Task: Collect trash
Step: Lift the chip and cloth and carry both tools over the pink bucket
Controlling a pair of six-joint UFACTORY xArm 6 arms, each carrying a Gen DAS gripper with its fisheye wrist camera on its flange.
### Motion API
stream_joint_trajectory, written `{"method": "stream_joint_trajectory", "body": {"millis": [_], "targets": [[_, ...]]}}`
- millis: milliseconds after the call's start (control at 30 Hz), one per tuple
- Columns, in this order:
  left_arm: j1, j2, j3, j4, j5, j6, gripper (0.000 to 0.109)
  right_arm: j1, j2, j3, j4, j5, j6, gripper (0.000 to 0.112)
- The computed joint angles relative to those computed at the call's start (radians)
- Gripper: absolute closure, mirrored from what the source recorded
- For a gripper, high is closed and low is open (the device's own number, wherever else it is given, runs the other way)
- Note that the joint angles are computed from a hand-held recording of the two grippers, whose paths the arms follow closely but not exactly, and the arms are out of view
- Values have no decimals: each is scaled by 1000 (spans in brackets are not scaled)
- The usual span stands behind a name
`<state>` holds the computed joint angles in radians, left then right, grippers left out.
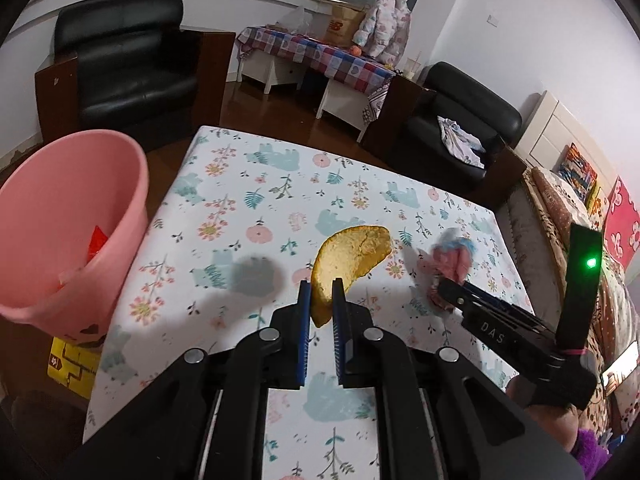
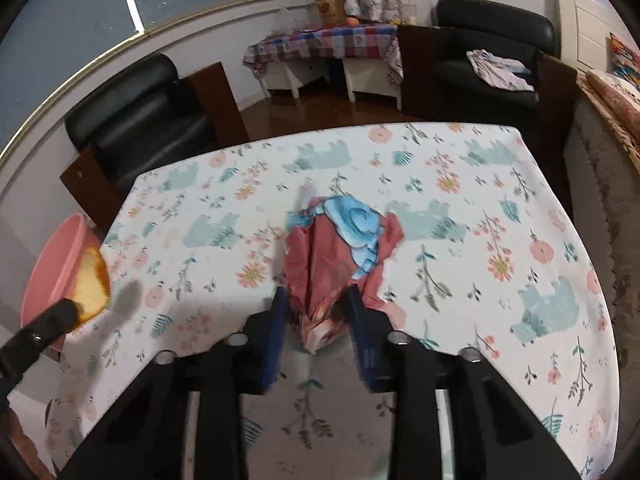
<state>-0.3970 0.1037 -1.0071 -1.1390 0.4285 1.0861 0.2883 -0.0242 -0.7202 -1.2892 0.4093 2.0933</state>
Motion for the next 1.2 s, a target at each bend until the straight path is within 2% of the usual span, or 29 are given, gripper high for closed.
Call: {"method": "stream_joint_trajectory", "body": {"millis": [233, 567, 733, 933, 1200], "targets": [[20, -16, 9, -38, 17, 35, 99, 12, -92, 67, -87, -25, 100, 90], [40, -57, 38, -91, 5, 88, 99, 95, -135, 45, -97, -18, 85, 90], [62, -73, 46, -116, -7, 109, 99, 109, -96, -17, -168, -77, 115, 90], [109, -79, 40, -147, -22, 138, 99, 143, -1, -139, -128, -101, -1, 89], [187, -51, -5, -158, -63, 139, 99, 140, 167, -348, -54, -217, -142, 89]]}}
